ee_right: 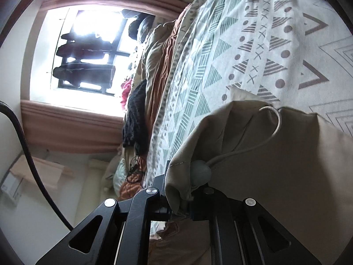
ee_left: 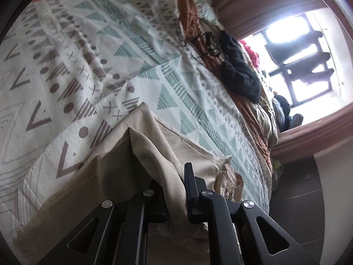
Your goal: Fold large clothes
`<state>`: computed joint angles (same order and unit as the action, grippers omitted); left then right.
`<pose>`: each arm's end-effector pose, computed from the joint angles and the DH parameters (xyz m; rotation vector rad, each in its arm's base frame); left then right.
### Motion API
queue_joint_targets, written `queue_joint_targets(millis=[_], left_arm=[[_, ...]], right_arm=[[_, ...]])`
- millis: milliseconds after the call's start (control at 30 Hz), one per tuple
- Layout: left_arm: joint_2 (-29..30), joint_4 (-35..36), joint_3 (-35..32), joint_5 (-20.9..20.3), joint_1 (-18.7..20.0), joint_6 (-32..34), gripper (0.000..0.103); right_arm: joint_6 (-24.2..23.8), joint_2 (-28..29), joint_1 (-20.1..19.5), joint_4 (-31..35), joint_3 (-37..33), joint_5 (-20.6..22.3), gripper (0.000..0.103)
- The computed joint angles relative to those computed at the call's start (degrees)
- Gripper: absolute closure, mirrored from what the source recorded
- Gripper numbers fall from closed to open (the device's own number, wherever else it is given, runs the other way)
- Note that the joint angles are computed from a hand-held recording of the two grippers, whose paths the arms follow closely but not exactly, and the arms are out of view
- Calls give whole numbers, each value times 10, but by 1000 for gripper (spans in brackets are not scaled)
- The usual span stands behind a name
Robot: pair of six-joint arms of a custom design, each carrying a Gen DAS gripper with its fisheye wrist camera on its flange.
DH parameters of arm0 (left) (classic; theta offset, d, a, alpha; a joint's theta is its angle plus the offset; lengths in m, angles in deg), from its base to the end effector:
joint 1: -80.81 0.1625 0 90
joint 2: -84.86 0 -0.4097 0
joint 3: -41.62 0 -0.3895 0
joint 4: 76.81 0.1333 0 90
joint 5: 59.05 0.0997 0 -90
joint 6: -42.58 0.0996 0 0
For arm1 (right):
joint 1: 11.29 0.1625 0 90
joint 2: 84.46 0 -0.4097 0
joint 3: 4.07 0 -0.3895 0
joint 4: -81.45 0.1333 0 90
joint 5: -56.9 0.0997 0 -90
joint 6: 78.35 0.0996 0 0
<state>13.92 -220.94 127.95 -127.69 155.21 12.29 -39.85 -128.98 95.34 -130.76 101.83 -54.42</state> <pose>-0.0102 -0.6670 0.4364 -0.5520 2.8036 -1.1327 0.2671 -0.5551 0.1497 0.7519 2.4231 -1.5320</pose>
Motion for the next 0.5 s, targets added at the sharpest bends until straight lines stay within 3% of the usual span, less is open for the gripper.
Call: queue_joint_targets(millis=[100,167,200,367,500], left_arm=[[1,9,-5,-12,3,-5,64],[-8,-12,9,-8,-2,7,39],[-18,-30,22,1,-7,17,37],[-47,-27,45,20,-13,24,35],[-78,-25,75,39,-15,26,35]], right_arm=[[-15,-2,10,36,-14,-33,77],[-12,-1,13,35,-15,-45,37],[-11,-1,18,28,-13,-58,33],[-38,0,28,41,-19,-59,32],[-61,11,44,122,-52,-75,32]])
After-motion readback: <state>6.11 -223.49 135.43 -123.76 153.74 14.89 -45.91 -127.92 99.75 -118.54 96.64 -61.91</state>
